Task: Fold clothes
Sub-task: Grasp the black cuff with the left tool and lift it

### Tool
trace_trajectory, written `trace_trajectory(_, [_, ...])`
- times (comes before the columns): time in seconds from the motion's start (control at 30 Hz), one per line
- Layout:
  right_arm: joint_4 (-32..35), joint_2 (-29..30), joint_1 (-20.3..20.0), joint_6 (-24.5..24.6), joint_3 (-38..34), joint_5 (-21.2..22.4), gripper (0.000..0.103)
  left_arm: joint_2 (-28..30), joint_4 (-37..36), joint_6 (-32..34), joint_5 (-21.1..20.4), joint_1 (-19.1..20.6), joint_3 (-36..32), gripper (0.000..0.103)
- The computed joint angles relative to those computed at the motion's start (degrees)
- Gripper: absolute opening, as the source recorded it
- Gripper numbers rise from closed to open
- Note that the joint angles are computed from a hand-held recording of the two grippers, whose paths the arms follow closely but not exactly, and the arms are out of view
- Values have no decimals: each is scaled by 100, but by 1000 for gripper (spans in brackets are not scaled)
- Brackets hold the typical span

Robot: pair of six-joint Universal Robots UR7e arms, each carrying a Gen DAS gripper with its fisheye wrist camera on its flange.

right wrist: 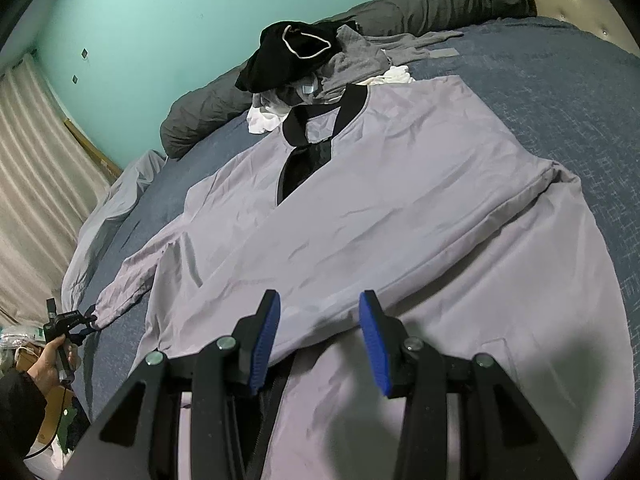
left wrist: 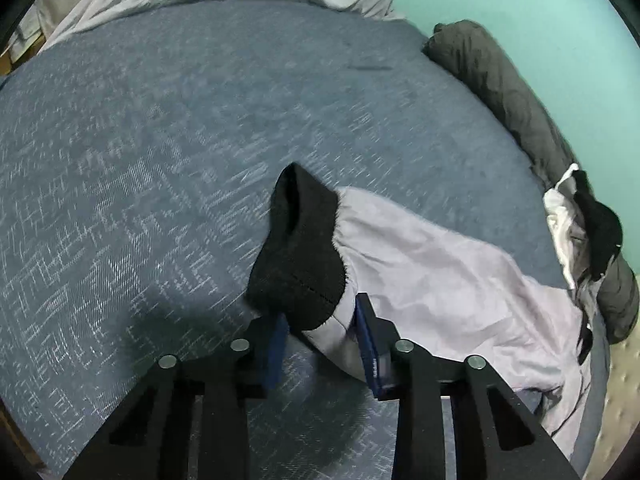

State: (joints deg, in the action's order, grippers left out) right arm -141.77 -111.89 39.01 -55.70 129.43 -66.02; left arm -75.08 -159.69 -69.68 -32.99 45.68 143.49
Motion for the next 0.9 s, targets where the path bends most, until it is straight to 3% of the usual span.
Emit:
trace_trajectory(0.2, [39, -54, -94, 55, -12, 166, 41, -59, 83, 469, 174, -426, -285, 24])
trace_trajectory(0.33, [145, -102, -124, 37, -37, 246, 41, 203, -154, 1158, 197, -745, -775, 22])
trace_trajectory(0.6, [438, -89, -294, 135, -239, 407, 41, 1462, -852, 2839, -243, -1154, -2414, 20])
trace_trajectory(0.7, [506, -84, -384, 190, -324, 479, 41, 2106, -964, 3431, -601, -1179, -3267, 20])
trace_trajectory(0.9, [633, -62, -572, 267, -501, 654, 41, 3342, -530, 4171, -1233, -1506, -4950, 20])
